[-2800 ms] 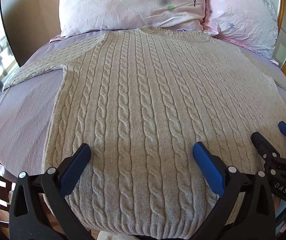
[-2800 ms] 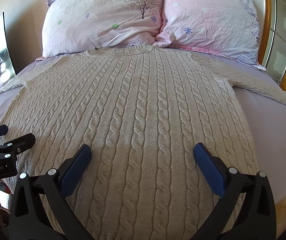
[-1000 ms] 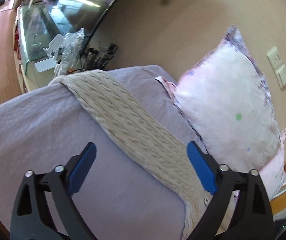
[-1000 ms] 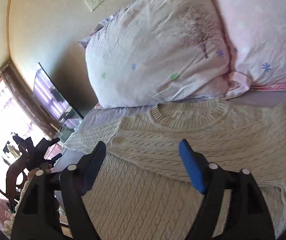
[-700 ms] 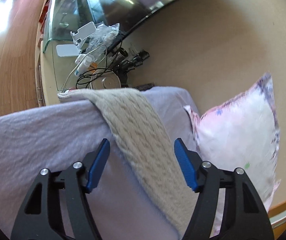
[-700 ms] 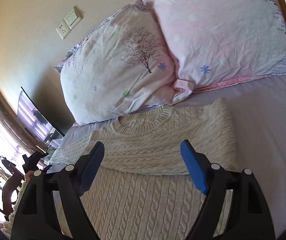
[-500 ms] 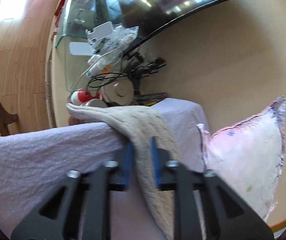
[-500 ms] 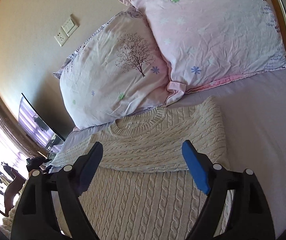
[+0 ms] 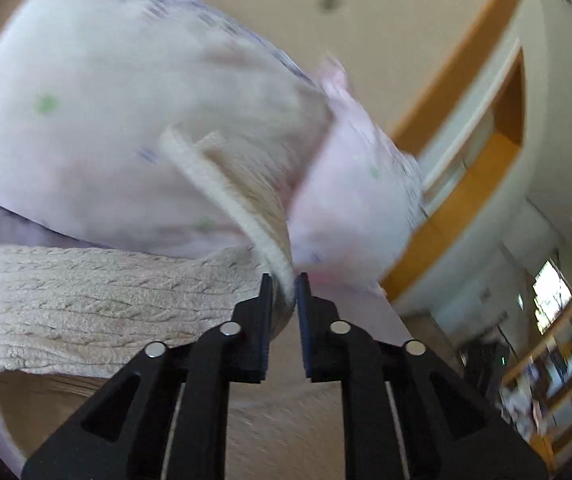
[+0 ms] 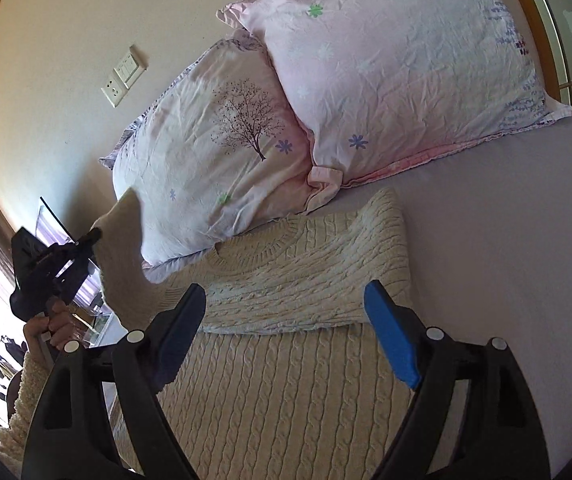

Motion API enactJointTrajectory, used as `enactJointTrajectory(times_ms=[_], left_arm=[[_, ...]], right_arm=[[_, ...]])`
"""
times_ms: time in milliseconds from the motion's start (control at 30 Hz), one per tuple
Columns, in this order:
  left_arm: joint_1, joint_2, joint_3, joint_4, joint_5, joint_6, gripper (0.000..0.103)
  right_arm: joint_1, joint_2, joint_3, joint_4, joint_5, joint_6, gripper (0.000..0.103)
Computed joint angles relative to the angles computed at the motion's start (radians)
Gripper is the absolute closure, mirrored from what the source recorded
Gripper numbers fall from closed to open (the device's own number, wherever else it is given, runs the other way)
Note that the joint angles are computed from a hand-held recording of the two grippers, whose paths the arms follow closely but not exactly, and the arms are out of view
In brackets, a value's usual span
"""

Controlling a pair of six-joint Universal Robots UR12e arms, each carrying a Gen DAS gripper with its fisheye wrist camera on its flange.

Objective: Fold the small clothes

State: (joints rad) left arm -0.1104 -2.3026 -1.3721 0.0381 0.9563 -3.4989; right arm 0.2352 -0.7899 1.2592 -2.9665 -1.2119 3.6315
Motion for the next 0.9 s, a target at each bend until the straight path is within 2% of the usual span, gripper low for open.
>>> enactJointTrajectory(times_ms=[33,67,100,167,200,233,300,400,467,567,667,733,800,867,900], left_arm=[[-0.019,-0.009,0.020,-0.083,-0.040,0.063,0.065],[-0.034,-0.012,0.028,-0.158,-0.074,0.119,0.065],[-0.038,-0.007,0.017,-0.190,-0.099,0.151,0.064],[-0.026,0.028,-0.062,-0.140,-0.129,0.159,0.047],[-0.017,0.047,-0.102,-0.100,-0.124,0.154,0.034],[-0.003,0.080,-0.169,-0.038,-0.106,0.147,0.030],[0.031,0.132,-0.271,0.045,-0.088,0.149,0.029],[0.084,0.202,-0.428,0.174,-0.086,0.124,0.023],[0.123,0.239,-0.524,0.227,-0.093,0.116,0.020],[0.155,0.298,-0.653,0.204,-0.046,0.139,0.018],[0.175,0.306,-0.721,0.178,-0.043,0.105,0.018],[0.184,0.293,-0.741,0.197,-0.070,0.084,0.018],[0.177,0.275,-0.733,0.172,-0.062,0.086,0.018],[0.168,0.255,-0.708,0.125,-0.068,0.085,0.018],[0.164,0.243,-0.693,0.104,-0.075,0.084,0.018]], right_arm=[[-0.001,-0.007,0.011,0.010,0.003,-0.002,0.020],[-0.005,-0.017,0.030,0.007,0.013,-0.003,0.020],[-0.011,-0.030,0.053,-0.004,0.024,-0.010,0.020],[-0.022,-0.068,0.125,-0.037,0.026,-0.042,0.020],[-0.030,-0.087,0.164,-0.053,0.037,-0.054,0.020],[-0.037,-0.099,0.195,-0.069,0.060,-0.058,0.020],[-0.056,-0.126,0.274,-0.116,0.128,-0.035,0.020],[-0.074,-0.154,0.365,-0.181,0.193,0.014,0.020],[-0.091,-0.171,0.431,-0.240,0.262,0.054,0.020],[-0.113,-0.198,0.516,-0.294,0.340,0.088,0.020],[-0.122,-0.212,0.556,-0.266,0.389,0.088,0.020],[-0.117,-0.208,0.556,-0.236,0.395,0.077,0.020],[-0.110,-0.191,0.545,-0.226,0.401,0.095,0.020],[-0.106,-0.156,0.527,-0.268,0.445,0.143,0.023],[-0.104,-0.142,0.518,-0.284,0.464,0.158,0.028]])
